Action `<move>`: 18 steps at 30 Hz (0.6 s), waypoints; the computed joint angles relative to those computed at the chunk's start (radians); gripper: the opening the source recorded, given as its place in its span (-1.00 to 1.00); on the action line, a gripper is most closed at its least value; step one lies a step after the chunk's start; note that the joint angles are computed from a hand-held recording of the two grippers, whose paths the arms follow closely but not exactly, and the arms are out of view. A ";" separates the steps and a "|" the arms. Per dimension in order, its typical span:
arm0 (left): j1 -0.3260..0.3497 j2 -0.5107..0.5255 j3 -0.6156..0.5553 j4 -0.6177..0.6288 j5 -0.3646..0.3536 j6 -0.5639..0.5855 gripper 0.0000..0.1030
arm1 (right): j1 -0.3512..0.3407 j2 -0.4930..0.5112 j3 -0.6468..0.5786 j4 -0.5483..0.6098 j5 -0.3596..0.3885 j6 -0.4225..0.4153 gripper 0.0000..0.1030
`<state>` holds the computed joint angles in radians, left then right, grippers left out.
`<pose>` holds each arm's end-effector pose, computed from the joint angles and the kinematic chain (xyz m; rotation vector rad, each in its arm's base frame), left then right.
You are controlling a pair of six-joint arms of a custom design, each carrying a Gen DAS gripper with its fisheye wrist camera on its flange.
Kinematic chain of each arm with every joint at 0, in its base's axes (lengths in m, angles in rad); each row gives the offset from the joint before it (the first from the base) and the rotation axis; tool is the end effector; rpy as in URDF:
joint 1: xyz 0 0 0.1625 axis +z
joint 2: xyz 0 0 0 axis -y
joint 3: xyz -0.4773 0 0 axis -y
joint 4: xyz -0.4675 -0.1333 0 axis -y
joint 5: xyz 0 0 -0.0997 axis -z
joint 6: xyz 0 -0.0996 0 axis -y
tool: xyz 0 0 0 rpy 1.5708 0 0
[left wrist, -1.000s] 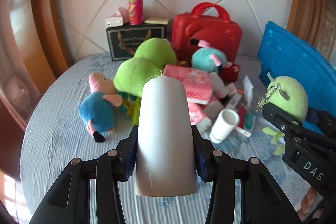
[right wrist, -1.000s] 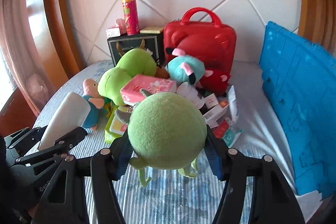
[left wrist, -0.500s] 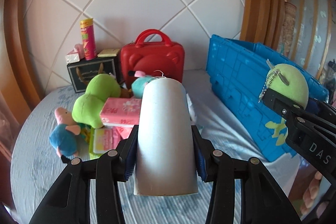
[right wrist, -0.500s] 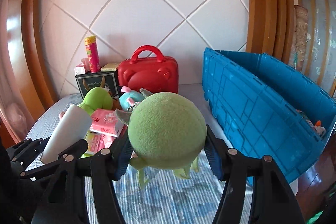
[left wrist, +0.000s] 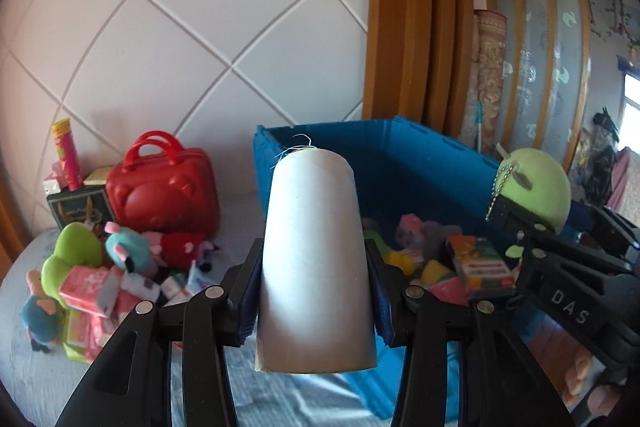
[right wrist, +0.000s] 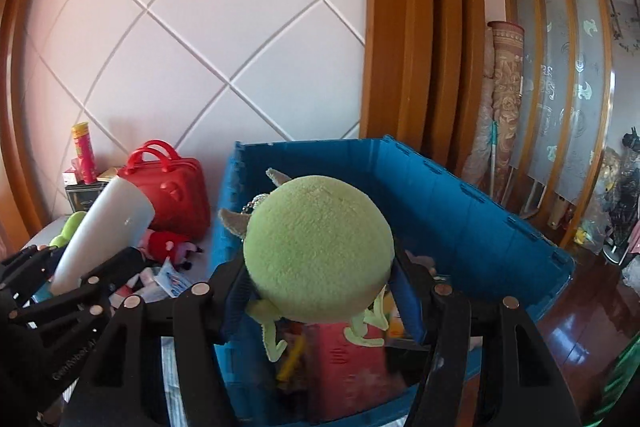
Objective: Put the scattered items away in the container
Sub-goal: 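Lift the paper roll and green plush ball and carry them over the crate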
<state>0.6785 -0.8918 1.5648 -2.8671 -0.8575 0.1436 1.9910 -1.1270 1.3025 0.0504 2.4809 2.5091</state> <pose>-0.4906 -0.6505 0.2396 0.9722 2.3092 -1.0848 0.3365 -0.6191 0.4011 0.2941 -1.8839 1.3146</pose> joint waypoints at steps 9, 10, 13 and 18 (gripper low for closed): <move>-0.053 0.126 -0.108 0.114 0.030 -0.051 -0.13 | -0.111 -0.073 -0.010 0.151 -0.080 0.099 0.19; -0.055 0.134 -0.115 0.122 0.037 -0.056 -0.13 | -0.119 -0.073 -0.016 0.164 -0.085 0.103 0.19; -0.058 0.154 -0.135 0.148 0.054 -0.077 -0.13 | -0.136 -0.079 -0.024 0.189 -0.107 0.121 0.19; -0.059 0.175 -0.155 0.178 0.065 -0.098 -0.13 | -0.157 -0.080 -0.038 0.229 -0.139 0.136 0.19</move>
<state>0.6196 -0.7170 1.4093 -2.6887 -0.7923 0.0457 1.8342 -1.2066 1.2647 0.2796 2.3423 2.6455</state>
